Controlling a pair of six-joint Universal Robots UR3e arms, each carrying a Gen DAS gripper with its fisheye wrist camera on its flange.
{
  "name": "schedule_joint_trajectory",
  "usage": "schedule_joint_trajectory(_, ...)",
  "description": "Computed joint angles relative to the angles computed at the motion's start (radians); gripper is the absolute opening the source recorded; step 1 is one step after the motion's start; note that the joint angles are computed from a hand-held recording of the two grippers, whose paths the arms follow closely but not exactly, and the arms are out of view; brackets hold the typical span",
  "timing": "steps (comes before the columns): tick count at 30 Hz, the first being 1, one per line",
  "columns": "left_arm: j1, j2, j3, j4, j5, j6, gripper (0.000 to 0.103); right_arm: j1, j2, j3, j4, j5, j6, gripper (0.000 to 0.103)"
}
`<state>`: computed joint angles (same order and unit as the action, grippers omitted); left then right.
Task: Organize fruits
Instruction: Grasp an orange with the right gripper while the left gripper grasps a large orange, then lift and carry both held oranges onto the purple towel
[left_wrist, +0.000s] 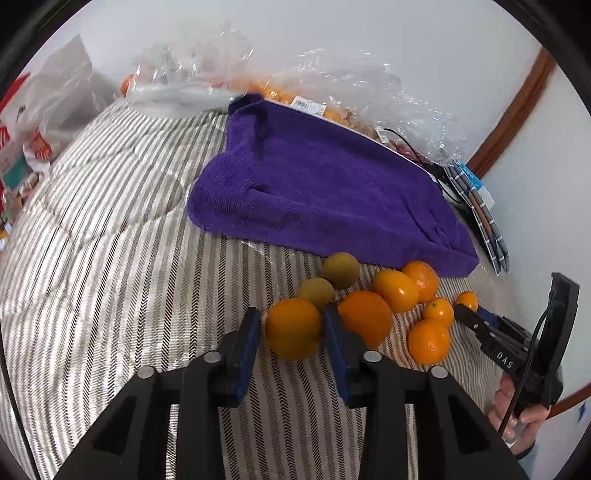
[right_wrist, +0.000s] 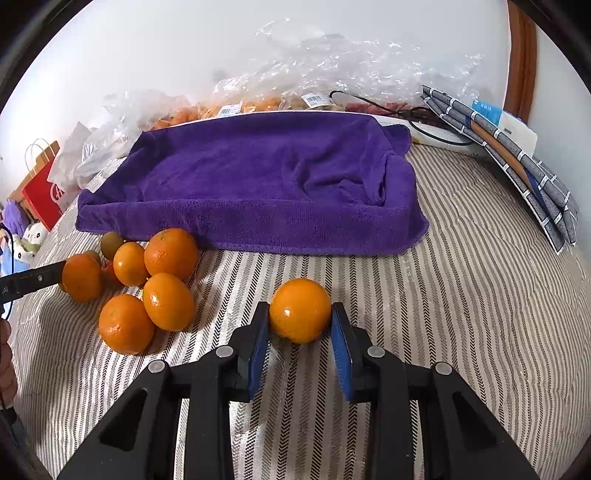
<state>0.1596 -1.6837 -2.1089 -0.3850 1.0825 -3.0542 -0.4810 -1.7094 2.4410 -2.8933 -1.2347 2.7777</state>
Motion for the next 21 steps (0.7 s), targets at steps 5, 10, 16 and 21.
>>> schedule_joint_trajectory(5,-0.013,-0.014,-0.013,0.048,0.035,-0.028,0.042,0.017,0.018,-0.009,-0.013,-0.011,0.002,0.035)
schedule_joint_trajectory(10,-0.013,0.014,-0.067,0.095,0.034,-0.004,0.033,-0.014,0.004,0.002,0.003,0.028,0.0,0.032)
schedule_joint_trajectory(16,-0.033,0.028,-0.086,0.134,0.095,-0.018,0.033,-0.03,-0.025,0.021,0.015,0.043,-0.012,0.032)
schedule_joint_trajectory(21,-0.074,-0.011,-0.082,0.204,0.158,-0.043,0.033,-0.011,-0.015,0.017,0.001,0.021,-0.008,0.032)
